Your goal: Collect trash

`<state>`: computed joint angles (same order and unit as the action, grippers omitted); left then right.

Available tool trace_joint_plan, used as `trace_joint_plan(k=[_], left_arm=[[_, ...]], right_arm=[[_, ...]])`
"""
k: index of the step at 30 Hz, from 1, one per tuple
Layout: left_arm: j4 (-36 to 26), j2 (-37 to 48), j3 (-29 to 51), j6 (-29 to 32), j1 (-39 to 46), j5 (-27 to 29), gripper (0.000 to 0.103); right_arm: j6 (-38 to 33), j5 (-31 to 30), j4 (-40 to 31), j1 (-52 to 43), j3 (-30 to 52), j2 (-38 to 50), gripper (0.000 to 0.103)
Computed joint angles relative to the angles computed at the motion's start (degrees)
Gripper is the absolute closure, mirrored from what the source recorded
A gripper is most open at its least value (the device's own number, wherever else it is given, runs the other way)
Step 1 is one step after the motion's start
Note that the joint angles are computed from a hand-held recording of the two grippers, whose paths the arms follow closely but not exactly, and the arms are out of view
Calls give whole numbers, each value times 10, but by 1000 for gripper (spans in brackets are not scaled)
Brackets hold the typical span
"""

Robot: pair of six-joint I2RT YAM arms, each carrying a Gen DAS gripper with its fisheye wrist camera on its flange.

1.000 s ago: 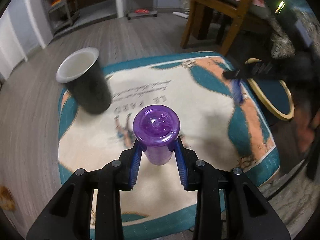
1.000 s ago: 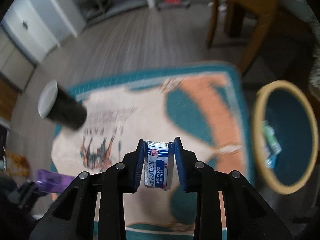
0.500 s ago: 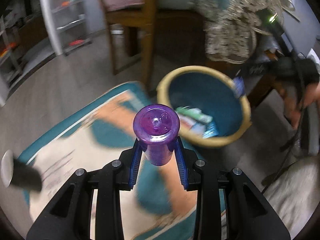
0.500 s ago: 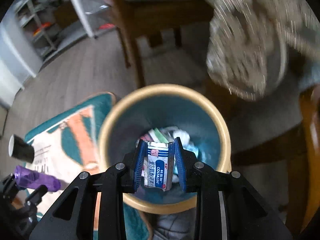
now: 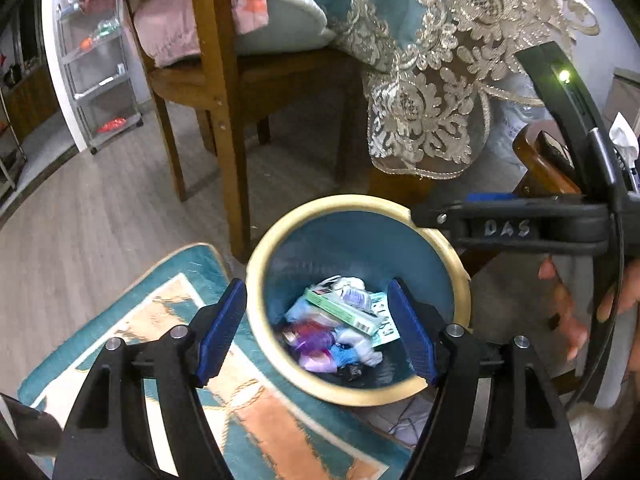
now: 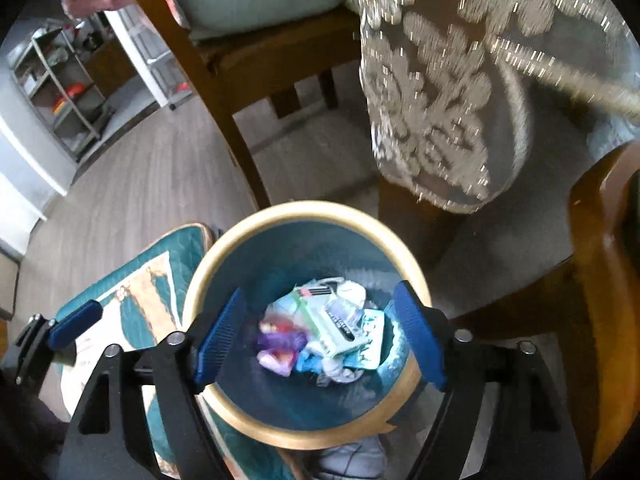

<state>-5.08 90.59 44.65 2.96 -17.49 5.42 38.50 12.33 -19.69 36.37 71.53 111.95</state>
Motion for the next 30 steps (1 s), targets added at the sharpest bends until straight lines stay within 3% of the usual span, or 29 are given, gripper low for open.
trace_joint_plan(k=[9,13,20,25,30], left_arm=[[-110,-213,-62,13,41,12,14],[-197,-352,-91,48,66,14,6],[-316,-550,-130,98,164,44,6],[-362,-618,-154,134,286,108,6],[-373,-615,-161,169,385,165,6]], right_arm=[[10,48,-8,61,-50,-90,13],[37,117,-24,131,-64,-125,10],[76,229,-72,251,-47,-127,8],[103,316,-124,322,-2,-90,8],[134,392,-150,371,18,-80,6]])
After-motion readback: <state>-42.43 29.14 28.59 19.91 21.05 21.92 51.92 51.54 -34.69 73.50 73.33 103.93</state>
